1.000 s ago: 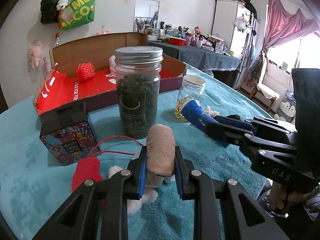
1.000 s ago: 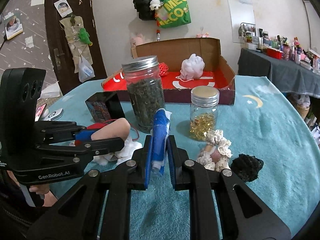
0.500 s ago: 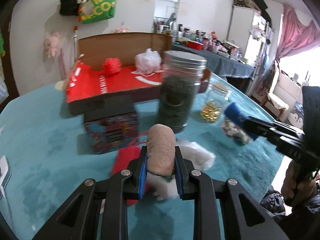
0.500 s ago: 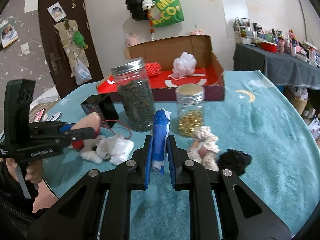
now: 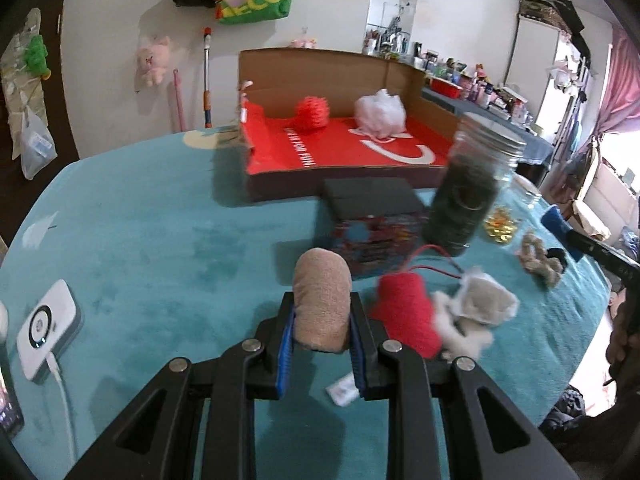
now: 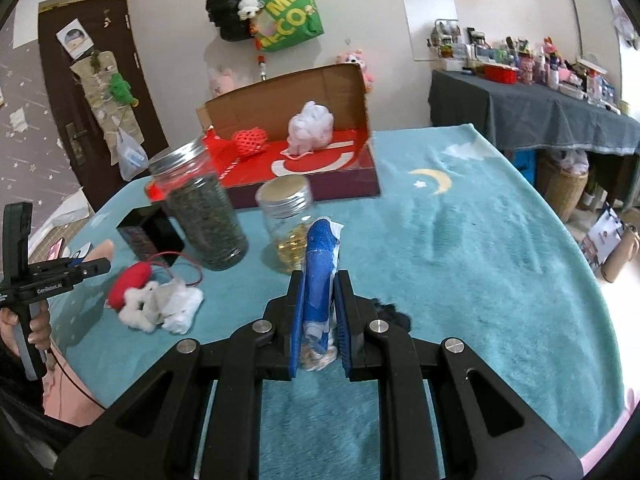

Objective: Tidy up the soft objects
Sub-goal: 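Carry the sponge and blue tube into the red box and release both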

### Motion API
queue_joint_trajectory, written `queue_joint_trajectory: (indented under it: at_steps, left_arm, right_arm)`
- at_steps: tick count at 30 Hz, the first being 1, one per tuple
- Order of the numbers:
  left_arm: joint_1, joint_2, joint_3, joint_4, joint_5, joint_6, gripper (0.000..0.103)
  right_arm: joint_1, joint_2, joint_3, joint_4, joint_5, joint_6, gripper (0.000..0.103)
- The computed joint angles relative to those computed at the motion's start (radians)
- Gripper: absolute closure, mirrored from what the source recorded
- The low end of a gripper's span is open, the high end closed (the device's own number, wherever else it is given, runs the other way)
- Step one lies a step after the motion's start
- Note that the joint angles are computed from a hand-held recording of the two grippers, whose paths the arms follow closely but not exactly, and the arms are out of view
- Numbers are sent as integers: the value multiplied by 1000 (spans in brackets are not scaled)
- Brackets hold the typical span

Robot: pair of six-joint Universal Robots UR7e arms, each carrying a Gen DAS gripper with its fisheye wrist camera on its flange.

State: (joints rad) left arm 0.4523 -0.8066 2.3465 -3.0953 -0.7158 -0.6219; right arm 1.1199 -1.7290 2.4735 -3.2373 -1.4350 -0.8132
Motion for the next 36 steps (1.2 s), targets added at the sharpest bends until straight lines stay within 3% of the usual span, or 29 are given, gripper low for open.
queue_joint_trajectory:
  at_steps: [11,18,29,36]
  left_arm:
    - [131,3,-82,-78,-55,269,78]
    - [194,5,-143,-96,-126,402,78]
    - [209,-7,-202,-93,-172,513,78]
    - [198,15,-302,-13,-173,552,78]
  right_arm:
    - [44,75,-155,158,-35,-32,89]
    - [53,130,-276,318,-10,-48,89]
    - [74,188,-403,481,38,-56,89]
    - [124,226,-463,506,19,-56,89]
